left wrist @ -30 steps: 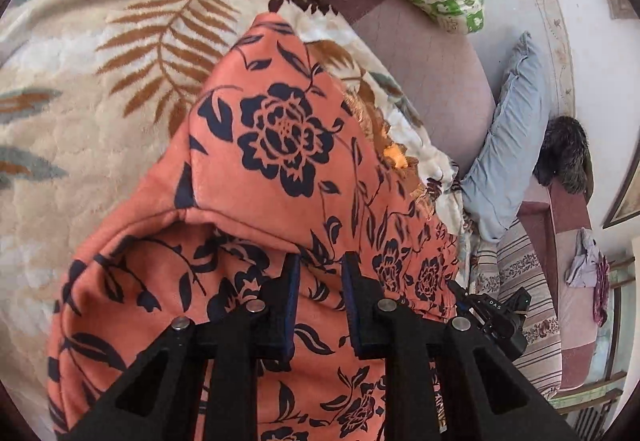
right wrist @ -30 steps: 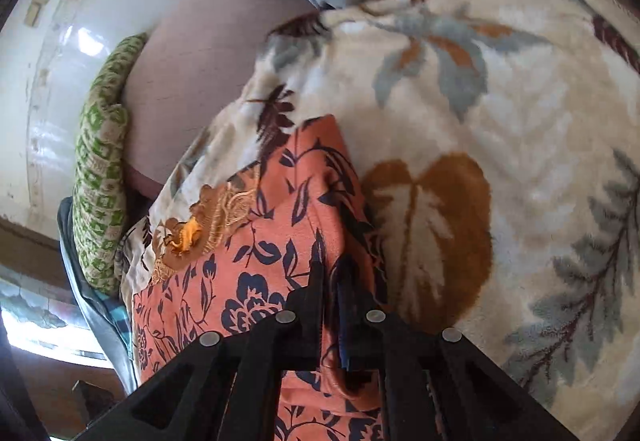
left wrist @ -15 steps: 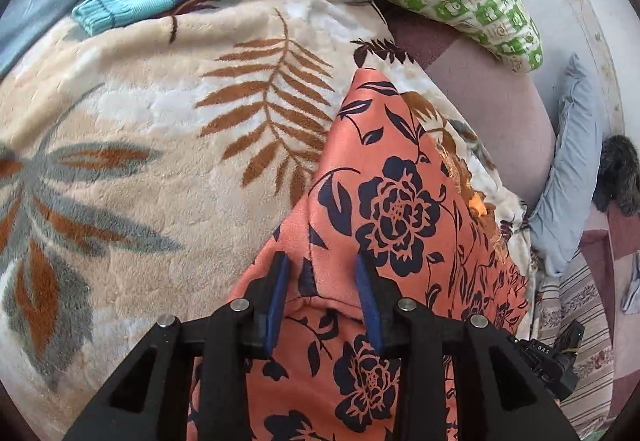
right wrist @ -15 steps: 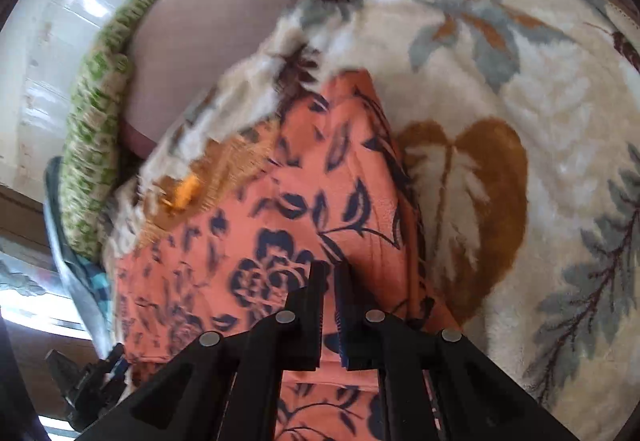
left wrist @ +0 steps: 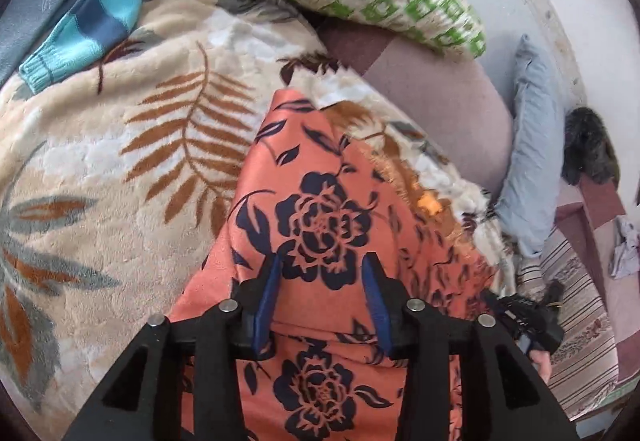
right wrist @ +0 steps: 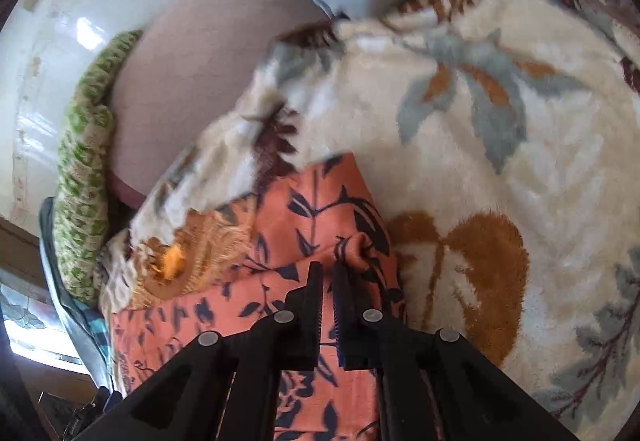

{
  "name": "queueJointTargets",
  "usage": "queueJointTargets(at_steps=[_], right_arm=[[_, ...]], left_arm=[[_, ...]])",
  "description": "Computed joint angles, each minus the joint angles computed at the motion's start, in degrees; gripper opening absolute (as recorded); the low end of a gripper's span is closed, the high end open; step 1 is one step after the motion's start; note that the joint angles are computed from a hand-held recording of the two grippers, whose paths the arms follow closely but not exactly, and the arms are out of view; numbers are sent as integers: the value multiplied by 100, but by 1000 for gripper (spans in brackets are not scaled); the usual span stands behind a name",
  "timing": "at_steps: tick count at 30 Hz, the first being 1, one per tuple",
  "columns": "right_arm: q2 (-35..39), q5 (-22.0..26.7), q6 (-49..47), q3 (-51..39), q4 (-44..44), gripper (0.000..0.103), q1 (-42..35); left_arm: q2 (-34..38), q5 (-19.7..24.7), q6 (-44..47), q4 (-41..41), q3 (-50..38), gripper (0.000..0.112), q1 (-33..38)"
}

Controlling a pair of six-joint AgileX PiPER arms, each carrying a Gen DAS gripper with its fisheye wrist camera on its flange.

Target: Fold small clothes

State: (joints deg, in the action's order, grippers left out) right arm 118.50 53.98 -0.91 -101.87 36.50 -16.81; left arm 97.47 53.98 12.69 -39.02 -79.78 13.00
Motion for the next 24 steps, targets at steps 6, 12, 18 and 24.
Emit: queueJointTargets(at_steps=[6,12,18,24], right_arm=[[-537,-79,-147,263,65,9,103],[-691,940,-501,382,215,9,529],[-647,1374,-371,779,-43,7,505],[-1203,986,-576,1220,193,9,308]], left_arm=[[-152,41,-317,321,-25,44,-46],[-384,212,-136,323,33,44,-62],[-319,23,-619,1409,37,44,-445],[-463,122,-261,935,68,45,-292]])
